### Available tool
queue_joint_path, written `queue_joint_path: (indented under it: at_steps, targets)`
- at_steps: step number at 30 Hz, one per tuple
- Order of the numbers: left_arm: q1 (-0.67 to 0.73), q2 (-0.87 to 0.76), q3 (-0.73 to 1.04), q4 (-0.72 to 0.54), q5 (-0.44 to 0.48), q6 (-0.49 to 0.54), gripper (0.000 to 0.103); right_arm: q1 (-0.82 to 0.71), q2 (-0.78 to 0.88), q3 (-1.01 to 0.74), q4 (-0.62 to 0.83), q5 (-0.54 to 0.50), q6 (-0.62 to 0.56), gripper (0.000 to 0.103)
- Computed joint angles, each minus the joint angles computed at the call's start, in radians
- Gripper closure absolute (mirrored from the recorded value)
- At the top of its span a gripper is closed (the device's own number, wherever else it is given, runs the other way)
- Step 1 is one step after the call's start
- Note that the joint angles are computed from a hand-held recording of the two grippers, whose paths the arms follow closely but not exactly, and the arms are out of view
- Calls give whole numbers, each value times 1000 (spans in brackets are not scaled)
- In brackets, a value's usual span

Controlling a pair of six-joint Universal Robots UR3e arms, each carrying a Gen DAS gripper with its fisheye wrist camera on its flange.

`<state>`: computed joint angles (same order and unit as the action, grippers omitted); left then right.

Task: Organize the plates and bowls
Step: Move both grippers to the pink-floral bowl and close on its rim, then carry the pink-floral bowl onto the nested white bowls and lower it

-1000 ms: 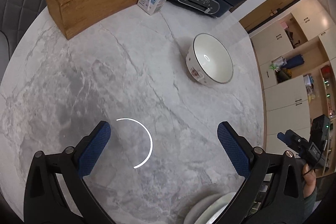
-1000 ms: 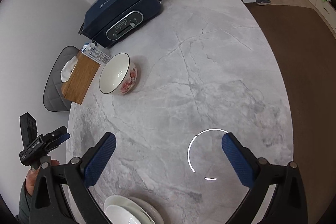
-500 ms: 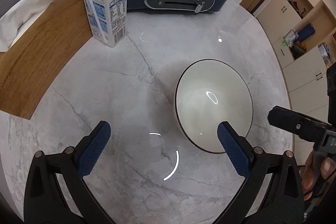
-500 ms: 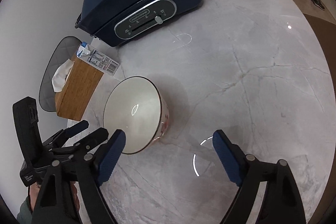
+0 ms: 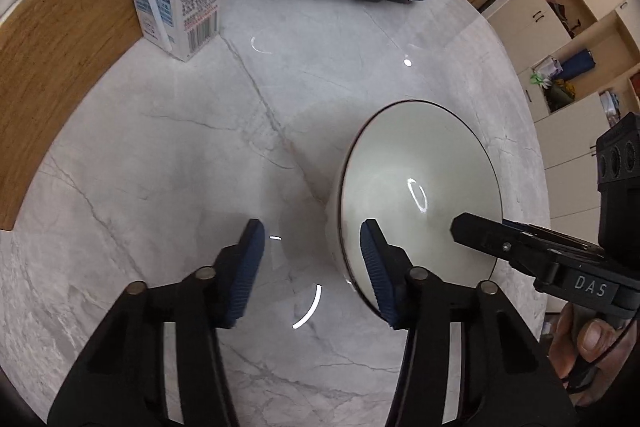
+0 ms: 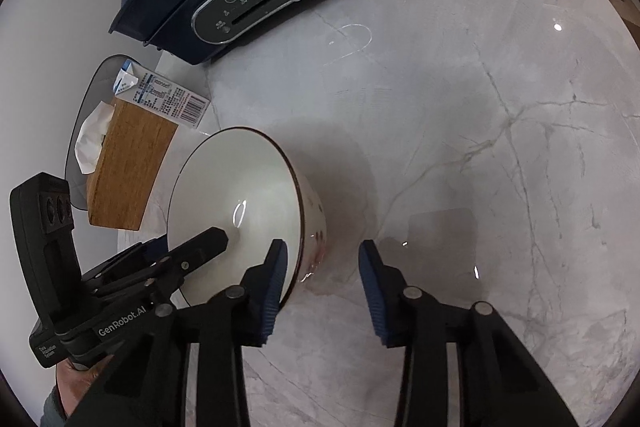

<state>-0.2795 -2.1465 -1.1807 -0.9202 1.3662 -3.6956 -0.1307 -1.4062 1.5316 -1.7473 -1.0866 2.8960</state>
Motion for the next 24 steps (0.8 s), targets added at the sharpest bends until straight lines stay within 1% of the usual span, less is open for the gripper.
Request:
queue_joint_path:
  at_steps: [2, 3, 5, 6, 8, 10, 13, 19, 24]
  targets:
    - [0, -11, 4, 16, -6, -8, 67, 2, 5, -6, 6, 19, -6, 79]
    - [0, -14, 3, 28, -15, -12, 72, 5, 6, -10, 13, 28, -13, 81]
    - [-4, -28, 25, 26, -20, -14, 80, 15, 4, -13, 5, 14, -7, 82]
    - [-6, -38, 40, 22, -25, -13, 86, 18, 4, -12, 1, 12, -5, 82]
    - [-16, -52, 75, -5, -18, -11, 86, 14, 1, -6, 0, 17, 0, 83]
    - [-16, -62, 88, -3, -29, -18, 87, 3, -10, 6, 3, 20, 0, 83]
    - [-7, -31, 38, 35, -51, -19, 87, -17, -26, 22, 19, 41, -4, 84]
    - [-6, 7, 21, 20, -69, -13, 88, -40, -84, 40, 66, 56, -24, 85]
    - [-22, 70, -5, -11, -59, -18, 88, -54, -168, 39, 156, 61, -63, 85]
